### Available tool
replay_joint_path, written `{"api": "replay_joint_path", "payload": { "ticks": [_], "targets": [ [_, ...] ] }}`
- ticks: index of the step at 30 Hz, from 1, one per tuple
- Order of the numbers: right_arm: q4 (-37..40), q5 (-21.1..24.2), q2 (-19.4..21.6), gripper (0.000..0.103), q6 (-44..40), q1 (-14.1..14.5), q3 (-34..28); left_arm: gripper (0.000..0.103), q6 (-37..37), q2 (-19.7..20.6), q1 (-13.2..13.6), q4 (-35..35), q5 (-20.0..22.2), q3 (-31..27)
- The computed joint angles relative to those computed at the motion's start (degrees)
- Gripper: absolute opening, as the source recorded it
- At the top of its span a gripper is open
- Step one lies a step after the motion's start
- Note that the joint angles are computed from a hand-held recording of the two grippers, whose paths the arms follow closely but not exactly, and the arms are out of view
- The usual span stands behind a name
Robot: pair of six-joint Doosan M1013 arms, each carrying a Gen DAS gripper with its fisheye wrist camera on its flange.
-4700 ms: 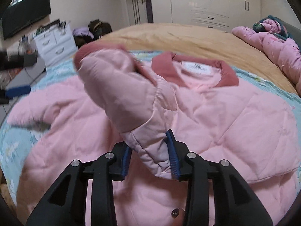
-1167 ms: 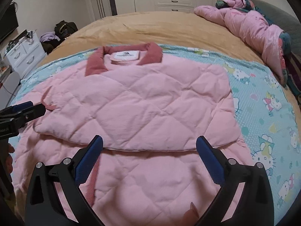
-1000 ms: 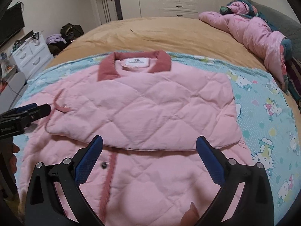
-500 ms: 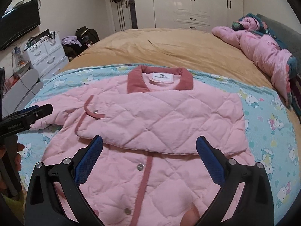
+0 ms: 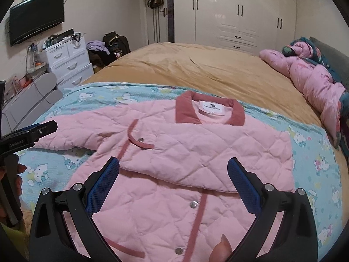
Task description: Fold large clothes
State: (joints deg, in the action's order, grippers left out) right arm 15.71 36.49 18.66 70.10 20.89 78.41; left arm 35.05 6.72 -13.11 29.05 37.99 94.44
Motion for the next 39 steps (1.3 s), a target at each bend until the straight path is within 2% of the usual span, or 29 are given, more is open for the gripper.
{"api": "replay_joint_path", "payload": {
  "ticks": [8,19,32,39],
  "targets": [
    [-0.82,-0.09,0.16,0.099,-0.65,2.73,-0.93,0.094,-3.21,-2.90,2.72,0.55,-1.04,3.38],
    [0.33,0.43,1.54,0.099,-2.19,5.88,-2.62,0.094,-8.02,-5.78,6.47,1.74,-0.24,7.67],
    [2.50,1.96,4.34,0.099,-5.87,9.44,-5.73,0.094,-12.01,-6.57,11.66,-2.31,-0.99,11.42],
    [2.54,3.62,6.15,0.099,-6.32,10.89,-7.43,0.094,-14.40,-5.90,15.94,-8.35,-4.90,13.84]
  ]
}}
